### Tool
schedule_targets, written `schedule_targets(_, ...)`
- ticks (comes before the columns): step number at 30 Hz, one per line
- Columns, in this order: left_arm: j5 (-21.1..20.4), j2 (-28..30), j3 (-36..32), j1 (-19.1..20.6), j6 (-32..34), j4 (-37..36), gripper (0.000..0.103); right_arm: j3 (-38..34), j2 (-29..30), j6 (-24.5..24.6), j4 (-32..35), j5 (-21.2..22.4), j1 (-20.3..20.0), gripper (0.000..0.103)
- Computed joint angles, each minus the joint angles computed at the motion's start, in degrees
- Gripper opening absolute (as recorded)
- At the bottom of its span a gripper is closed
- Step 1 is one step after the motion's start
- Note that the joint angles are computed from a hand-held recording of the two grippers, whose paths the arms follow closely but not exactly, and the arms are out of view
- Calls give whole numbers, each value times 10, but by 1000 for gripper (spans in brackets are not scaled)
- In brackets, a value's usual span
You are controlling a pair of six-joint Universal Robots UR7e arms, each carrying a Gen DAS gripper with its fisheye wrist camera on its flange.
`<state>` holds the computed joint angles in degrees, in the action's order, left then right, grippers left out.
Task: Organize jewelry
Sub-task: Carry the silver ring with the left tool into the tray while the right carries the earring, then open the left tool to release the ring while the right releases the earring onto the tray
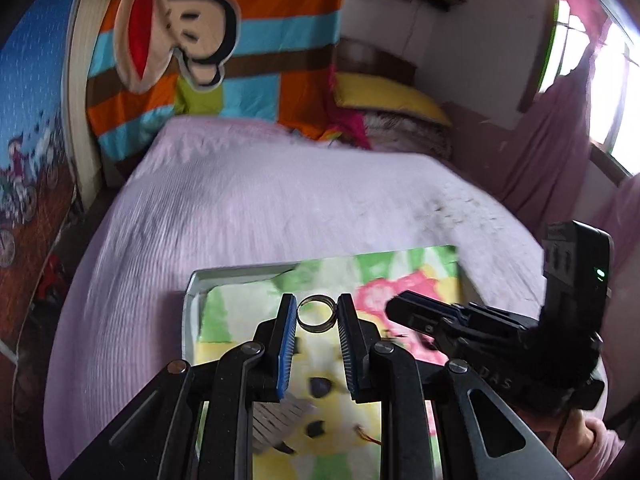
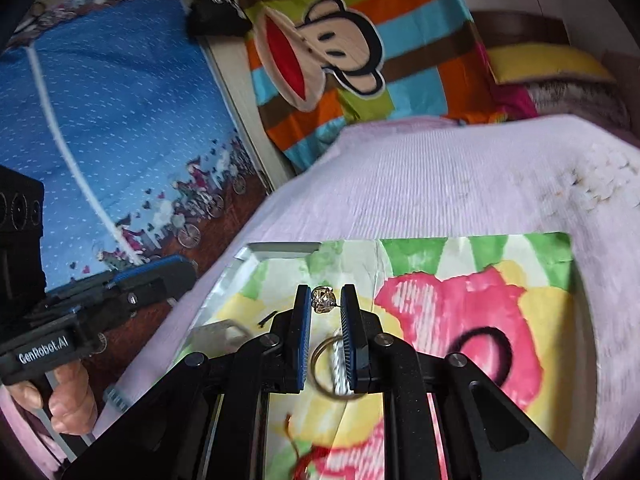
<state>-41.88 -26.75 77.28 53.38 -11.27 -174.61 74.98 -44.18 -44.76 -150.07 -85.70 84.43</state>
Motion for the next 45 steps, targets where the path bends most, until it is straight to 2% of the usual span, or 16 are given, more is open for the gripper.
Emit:
schedule_targets(4, -31, -8, -13, 30, -55, 53, 20, -40, 39, 19, 28, -32, 8, 13)
schedule_targets(9, -37, -7, -17, 45, -82, 90, 20, -58, 68, 24, 39, -68, 16, 13)
schedule_targets(18, -41, -7, -8, 52, -91, 90, 20, -68, 92, 24, 39, -113, 24, 13)
schedule_targets(25, -37, -9, -3, 57, -108, 101, 20, -65, 95, 22, 27, -123, 27, 14)
schedule_targets(34, -47, -15, 13, 58, -106, 73, 21, -71, 99, 21, 28, -138, 27, 14)
schedule_targets(35, -48, -16, 17, 58, -105, 67, 23, -71, 100, 23, 28, -140, 27, 17)
schedule_targets(38, -51, -21, 33, 55, -97, 33, 29, -66, 98, 29, 13, -142, 28, 48)
schedule_targets(42, -40, -24, 46, 48, -89, 2, 34, -57, 92, 36, 2, -139, 27, 54)
schedule_targets(44, -25, -23, 54, 42, -81, -22, 44, -53, 89, 41, 0, -140, 25, 57)
schedule_targets(45, -20, -23, 56, 40, -77, -32, 46, -51, 87, 43, -1, -140, 25, 58)
